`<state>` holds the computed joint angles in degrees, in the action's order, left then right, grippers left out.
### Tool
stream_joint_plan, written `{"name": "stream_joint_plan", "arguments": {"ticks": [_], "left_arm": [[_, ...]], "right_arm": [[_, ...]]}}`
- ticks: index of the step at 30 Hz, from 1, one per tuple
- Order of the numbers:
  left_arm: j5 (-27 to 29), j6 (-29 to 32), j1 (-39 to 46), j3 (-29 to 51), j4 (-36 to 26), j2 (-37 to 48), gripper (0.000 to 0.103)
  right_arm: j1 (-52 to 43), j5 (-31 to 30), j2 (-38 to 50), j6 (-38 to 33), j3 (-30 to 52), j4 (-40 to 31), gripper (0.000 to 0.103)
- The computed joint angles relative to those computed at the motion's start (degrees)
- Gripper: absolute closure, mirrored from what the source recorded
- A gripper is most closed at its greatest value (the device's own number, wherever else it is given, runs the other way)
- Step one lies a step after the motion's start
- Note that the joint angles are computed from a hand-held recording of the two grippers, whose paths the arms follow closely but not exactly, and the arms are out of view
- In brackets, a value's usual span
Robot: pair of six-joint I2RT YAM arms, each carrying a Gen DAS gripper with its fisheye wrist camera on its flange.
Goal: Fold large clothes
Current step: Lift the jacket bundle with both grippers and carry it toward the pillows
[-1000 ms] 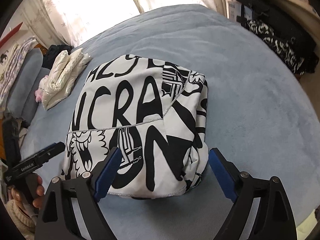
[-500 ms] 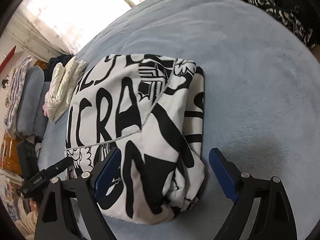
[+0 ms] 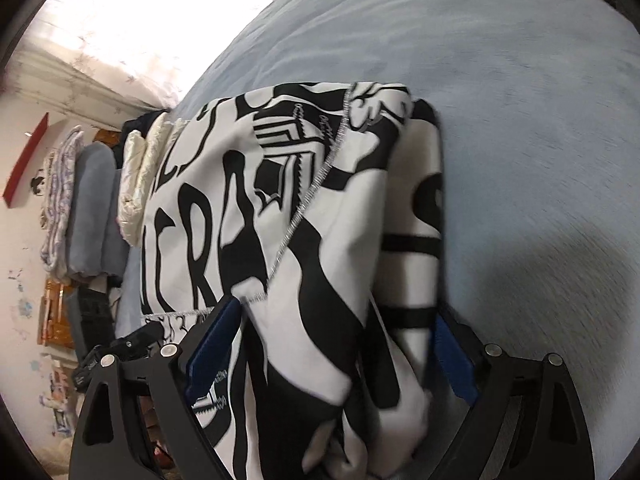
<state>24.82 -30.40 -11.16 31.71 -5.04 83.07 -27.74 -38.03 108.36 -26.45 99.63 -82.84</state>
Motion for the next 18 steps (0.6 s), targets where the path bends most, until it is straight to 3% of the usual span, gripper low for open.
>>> {"name": "stream_joint_plan", "arguments": {"ticks": [7, 14, 18], "left_arm": [[3.27, 0.06, 1.17, 3.15, 4.21, 8.13, 0.0], [-3.1, -3.19, -3.05, 8.2, 1.7, 10.28, 0.004], [-9.34, -1.99, -6.51, 9.35, -0.47, 7.04, 0.021]], "right_arm": [[3.7, 0.09, 3.11, 2.49, 1.22, 5.88, 0.009], [6.15, 0.93, -1.5, 3.71, -3.0, 9.9, 0.045], [7.65, 1.8, -6.24, 4.76, -4.82, 11.78, 0.066]]}}
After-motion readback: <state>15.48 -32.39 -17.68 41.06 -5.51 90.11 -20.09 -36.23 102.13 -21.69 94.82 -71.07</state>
